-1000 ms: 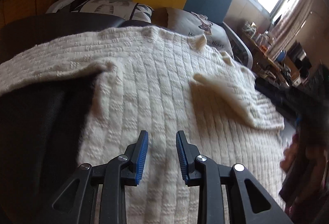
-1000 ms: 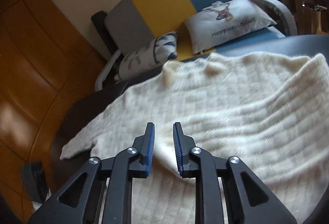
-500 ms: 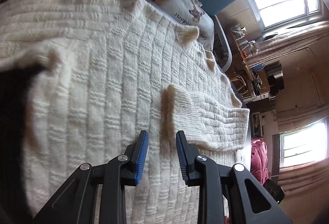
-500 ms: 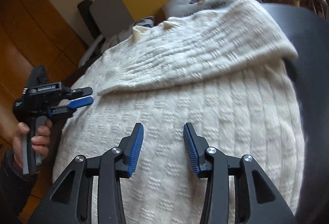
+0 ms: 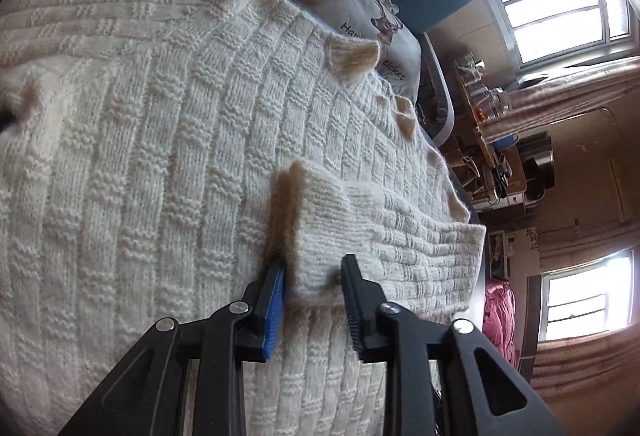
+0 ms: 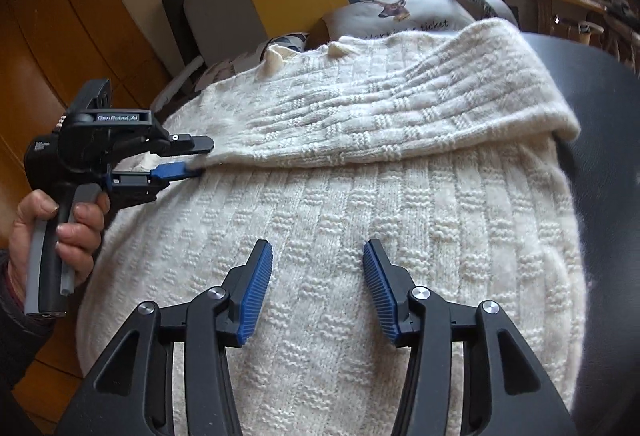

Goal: Fold clothes
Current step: 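Open the right gripper to release the cuff onto the sweater body, then grasp the folded cuff with the left gripper and lift it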

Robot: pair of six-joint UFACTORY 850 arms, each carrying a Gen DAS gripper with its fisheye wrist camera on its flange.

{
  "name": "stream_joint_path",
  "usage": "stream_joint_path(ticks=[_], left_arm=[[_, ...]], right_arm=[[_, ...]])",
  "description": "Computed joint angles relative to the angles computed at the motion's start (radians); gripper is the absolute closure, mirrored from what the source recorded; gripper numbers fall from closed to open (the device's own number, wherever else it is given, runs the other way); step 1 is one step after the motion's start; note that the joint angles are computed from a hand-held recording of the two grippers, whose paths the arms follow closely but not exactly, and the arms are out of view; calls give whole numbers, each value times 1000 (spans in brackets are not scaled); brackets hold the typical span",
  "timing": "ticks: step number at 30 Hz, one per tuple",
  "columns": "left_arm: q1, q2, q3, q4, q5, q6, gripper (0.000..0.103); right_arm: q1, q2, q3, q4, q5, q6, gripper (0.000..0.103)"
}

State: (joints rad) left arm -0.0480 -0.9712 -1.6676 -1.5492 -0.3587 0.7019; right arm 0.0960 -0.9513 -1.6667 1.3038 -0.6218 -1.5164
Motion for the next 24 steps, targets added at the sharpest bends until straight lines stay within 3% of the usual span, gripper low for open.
stream_joint_path(ticks=[2,4,7,11,13,16,20,24], left_arm=[[-13,-4,-20,87,40,-60,88],[-17,-2,-25,68,48,-22,94],[-21,18,-20,-61,46,144,96],[-31,39,-49,-76,50,228,96],[-39,38,-83,-3,62,190,96],[-51,36,-111,66,68,151,96],[-66,37,-140,136,71,119,96],[-79,48,-161,160,66,122,96]], right_arm=[[-7,12,10,36,27,-24,53],[-30,2,-15,56,11,-13,53],[-90,-57,-111,77,-130,116,52],[-164,-157,-235,195,-309,304,44],[-167,-158,-244,180,-261,324,44],[-139,-111,-194,95,-94,267,44],[-125,-93,-161,63,-53,249,44],[-129,-98,-163,77,-76,257,44]])
